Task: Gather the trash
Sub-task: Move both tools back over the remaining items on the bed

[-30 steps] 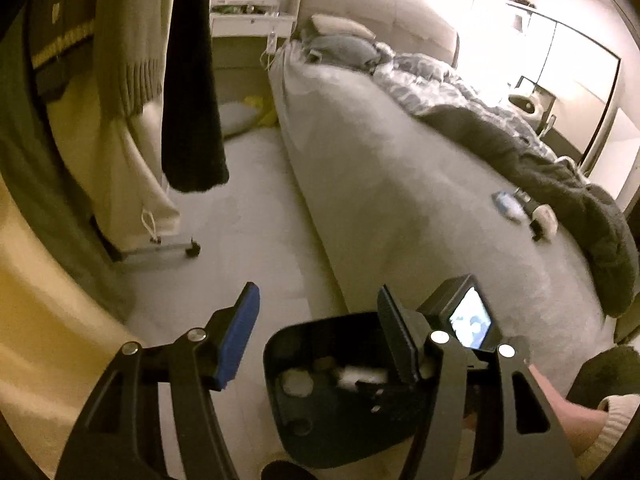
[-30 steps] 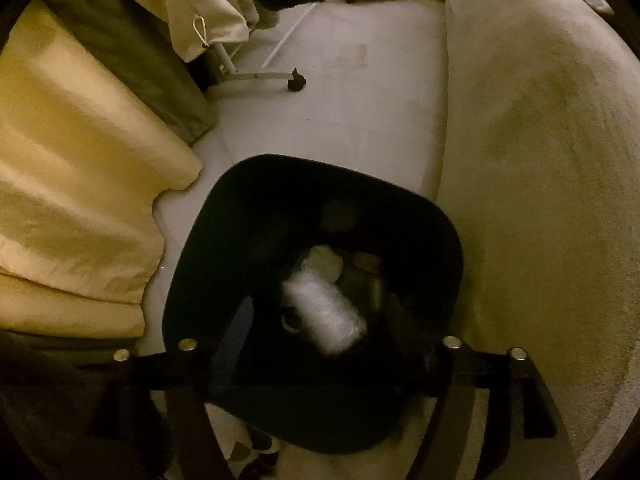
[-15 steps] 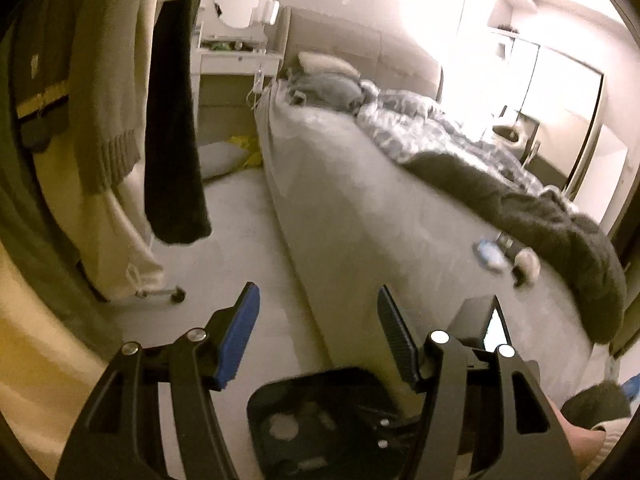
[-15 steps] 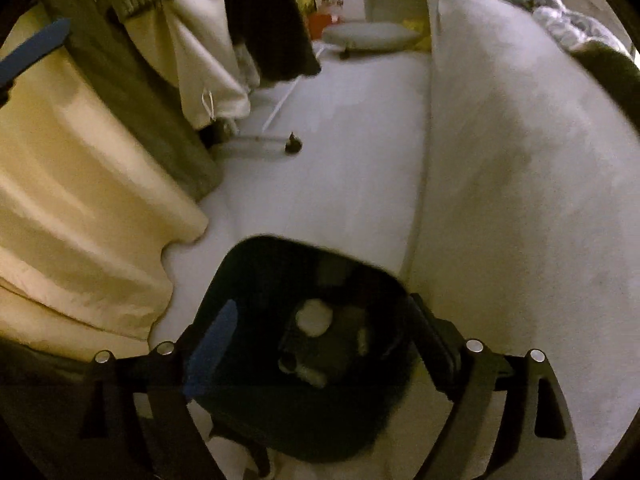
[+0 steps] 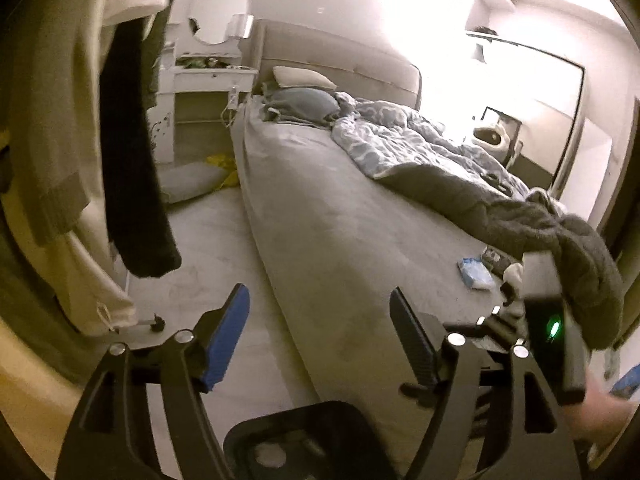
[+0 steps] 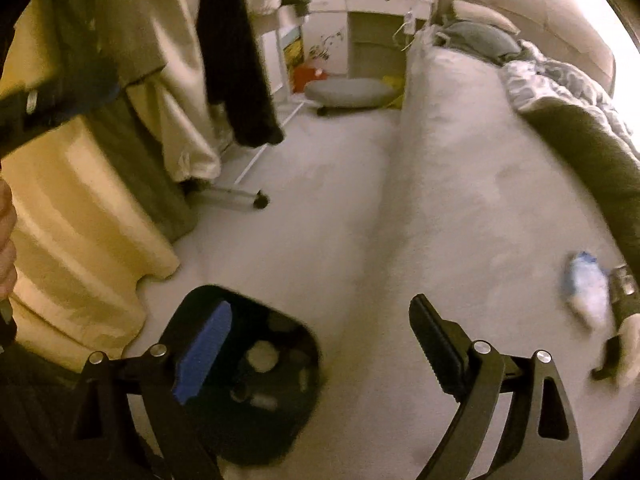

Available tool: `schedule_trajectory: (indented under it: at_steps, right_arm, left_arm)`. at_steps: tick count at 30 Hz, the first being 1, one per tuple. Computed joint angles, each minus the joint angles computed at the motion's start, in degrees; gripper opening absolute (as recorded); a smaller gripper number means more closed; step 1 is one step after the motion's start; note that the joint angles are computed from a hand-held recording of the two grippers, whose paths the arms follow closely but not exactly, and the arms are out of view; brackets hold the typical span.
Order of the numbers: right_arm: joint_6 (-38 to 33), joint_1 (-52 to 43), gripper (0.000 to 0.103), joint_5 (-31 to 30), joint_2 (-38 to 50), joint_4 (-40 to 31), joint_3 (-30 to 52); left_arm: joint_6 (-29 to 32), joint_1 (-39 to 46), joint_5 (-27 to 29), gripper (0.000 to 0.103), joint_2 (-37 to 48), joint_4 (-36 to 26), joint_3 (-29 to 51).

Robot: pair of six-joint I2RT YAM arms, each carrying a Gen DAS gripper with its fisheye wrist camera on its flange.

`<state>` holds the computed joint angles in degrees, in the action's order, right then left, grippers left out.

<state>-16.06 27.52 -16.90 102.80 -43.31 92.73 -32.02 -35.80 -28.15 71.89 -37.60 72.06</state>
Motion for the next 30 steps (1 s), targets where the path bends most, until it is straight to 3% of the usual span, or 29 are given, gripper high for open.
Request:
schedule_trajectory:
  at_steps: [5, 17, 30]
  right_arm:
    - [-0.87, -4.59, 0.093, -1.35, 1.72, 0.59, 3.29]
    - [-3.65, -15.34, 0.094, -3.20, 7.16, -0.04, 11.91]
    - [-6.07, -25.53, 0.094, -4.55, 12.81, -2.02, 19.07]
  left_arm:
    - [2.80, -0.66, 1.63, 0.086, 4.31, 3.18, 2.78]
    - [4.28, -2.67, 3.09, 0.088, 16.20, 6.62, 11.18]
    - [6.12, -4.65, 6.91, 0.088, 32.85, 6.91, 26.66]
